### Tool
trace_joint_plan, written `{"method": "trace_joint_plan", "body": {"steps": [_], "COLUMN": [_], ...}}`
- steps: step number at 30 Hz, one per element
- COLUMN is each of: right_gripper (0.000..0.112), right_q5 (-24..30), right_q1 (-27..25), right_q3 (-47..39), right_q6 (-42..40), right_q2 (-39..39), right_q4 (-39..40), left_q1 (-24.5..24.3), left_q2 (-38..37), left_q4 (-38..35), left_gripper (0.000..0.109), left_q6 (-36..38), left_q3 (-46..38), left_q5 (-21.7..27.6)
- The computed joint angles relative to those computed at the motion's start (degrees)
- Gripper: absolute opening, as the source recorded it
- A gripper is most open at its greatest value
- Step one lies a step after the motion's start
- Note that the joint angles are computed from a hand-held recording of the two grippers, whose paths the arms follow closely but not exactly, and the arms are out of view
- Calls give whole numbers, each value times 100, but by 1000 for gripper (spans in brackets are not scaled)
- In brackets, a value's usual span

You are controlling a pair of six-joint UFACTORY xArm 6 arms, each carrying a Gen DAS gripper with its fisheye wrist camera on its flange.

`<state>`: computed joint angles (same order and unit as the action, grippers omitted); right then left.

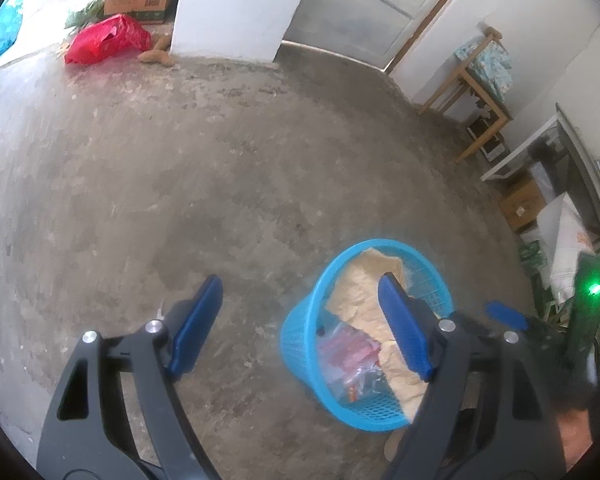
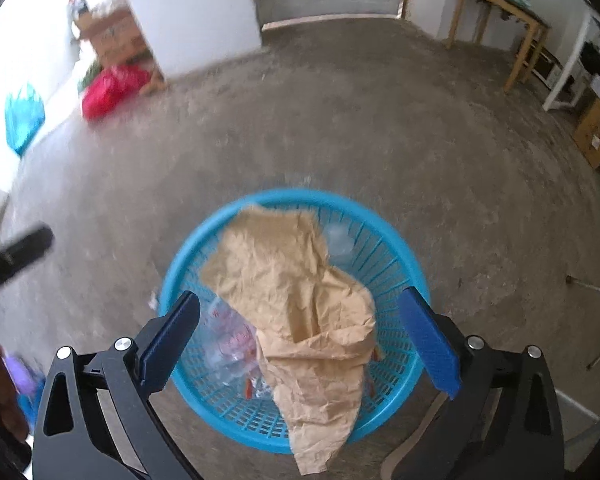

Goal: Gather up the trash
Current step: 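Turn both tools back toward the table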

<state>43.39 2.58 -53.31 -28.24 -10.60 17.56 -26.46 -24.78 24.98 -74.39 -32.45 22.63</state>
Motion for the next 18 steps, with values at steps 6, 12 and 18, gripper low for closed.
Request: {"method": "trace_joint_plan", "body": {"steps": [6, 12, 18], "right_gripper": [97, 97, 97], "right_q5": [-29, 212, 764], "right_q1": [-317, -570, -1323], "right_q3": [-228, -518, -1587], "right_q6": [-50, -352, -1113], "right_q2": [-165, -352, -495], "right_q4": [366, 872, 1870], "left_q1": [-207, -418, -655], "left_q2": [318, 587, 1201], "left_q4": [118, 298, 475], "left_gripper": [76, 76, 76], "left_q6": [90, 120, 554], "left_q3": [-484, -1105, -2384], "left_q5": [73, 75, 315]}}
